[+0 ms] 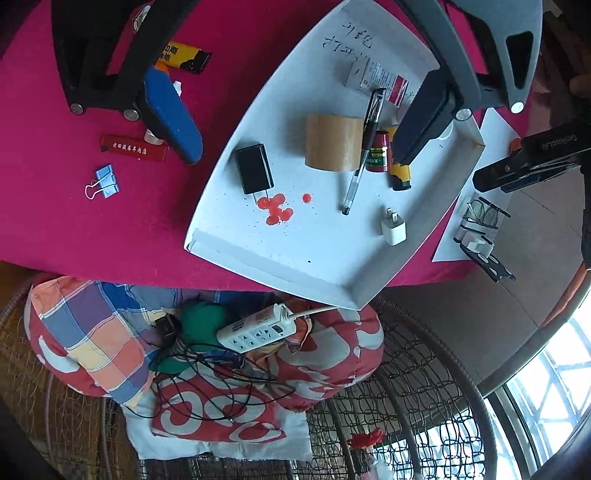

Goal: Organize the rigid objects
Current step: 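Carry the lighter into the tray with the left tool while the right tool carries the adapter, then grasp the second yellow lighter with the left tool while the right tool grasps the cartoon sticker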

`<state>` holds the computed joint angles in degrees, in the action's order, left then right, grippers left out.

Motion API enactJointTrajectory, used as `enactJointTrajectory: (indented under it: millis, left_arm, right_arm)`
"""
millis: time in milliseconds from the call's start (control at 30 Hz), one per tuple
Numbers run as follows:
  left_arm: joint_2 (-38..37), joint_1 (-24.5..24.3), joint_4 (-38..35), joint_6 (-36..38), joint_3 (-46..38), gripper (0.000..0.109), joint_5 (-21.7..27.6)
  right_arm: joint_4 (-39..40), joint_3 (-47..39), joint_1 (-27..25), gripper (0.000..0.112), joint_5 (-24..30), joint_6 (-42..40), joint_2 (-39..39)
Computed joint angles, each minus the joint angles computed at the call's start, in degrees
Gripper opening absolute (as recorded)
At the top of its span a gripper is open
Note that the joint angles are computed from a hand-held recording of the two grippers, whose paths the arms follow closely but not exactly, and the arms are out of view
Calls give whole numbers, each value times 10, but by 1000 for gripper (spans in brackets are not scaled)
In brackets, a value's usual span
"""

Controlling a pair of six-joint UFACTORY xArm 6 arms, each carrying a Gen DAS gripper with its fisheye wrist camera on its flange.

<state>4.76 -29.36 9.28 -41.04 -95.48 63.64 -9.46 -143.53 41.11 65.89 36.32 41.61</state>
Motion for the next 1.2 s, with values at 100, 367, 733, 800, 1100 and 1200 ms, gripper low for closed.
enactJointTrajectory:
  millis: [100,367,733,800,1100,1200]
  left_arm:
    - [4,-16,22,-15,-17,90,14]
    - [33,-69,68,-37,-90,90,54]
    - [90,-130,87,-47,-176,90,68]
    - [106,-142,83,-44,-192,90,66]
    - [296,-197,-45,14,-416,90,156]
    - [358,-207,-85,6,-484,90,182]
  right_arm:
    - [2,107,-2,103,-57,19,-69]
    - [29,328,-21,103,-252,32,-228]
    - [-72,415,-38,103,-286,27,-347]
    - [-129,424,-41,103,-248,56,-369]
    - [-3,582,-123,103,-200,65,-467]
    - [17,653,-147,103,-230,57,-515]
